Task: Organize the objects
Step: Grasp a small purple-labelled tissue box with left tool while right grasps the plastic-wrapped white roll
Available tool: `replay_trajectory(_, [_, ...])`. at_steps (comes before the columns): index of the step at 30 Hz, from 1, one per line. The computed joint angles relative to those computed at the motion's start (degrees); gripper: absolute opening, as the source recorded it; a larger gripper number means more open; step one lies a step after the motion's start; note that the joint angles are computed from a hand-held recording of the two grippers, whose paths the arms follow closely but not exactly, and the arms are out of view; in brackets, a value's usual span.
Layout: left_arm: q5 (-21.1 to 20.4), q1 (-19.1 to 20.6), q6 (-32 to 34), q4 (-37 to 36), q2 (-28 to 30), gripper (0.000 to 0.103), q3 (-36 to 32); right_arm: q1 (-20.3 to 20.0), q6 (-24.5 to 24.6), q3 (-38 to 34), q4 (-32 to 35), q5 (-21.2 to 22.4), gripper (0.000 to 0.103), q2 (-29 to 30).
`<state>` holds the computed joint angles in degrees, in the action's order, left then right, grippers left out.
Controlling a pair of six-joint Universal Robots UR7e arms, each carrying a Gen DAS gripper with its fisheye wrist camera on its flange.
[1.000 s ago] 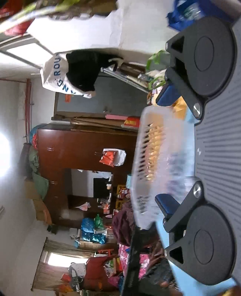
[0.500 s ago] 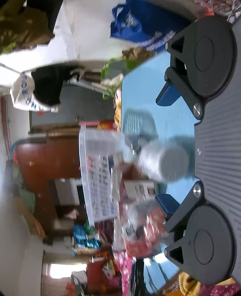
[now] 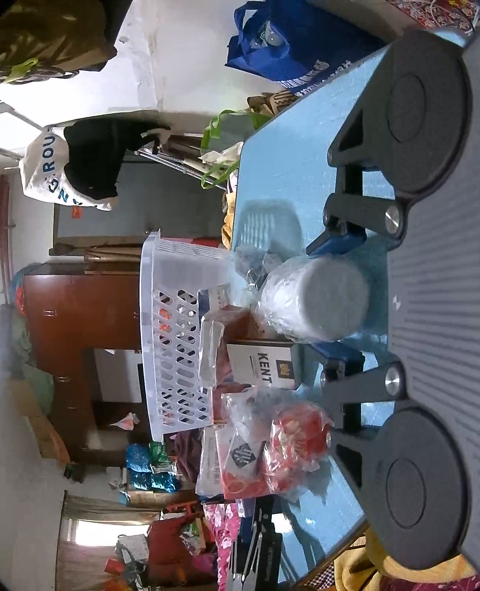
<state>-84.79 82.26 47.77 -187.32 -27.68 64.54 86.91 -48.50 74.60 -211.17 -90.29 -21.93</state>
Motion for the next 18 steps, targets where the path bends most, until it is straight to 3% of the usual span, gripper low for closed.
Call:
replay_trajectory(9, [-3.0, 0.7, -0.8, -7.0, -3.6, 0.044, 5.7, 0.0, 0.3, 2.3, -2.6, 3.7, 0.051, -1.0])
replay_trajectory(18, [-6.2, 0.4, -1.2, -7.8, -3.8, 0.044, 6.1, 0.3, 0.0, 2.4, -3.2, 5.5, 0.051, -0.7])
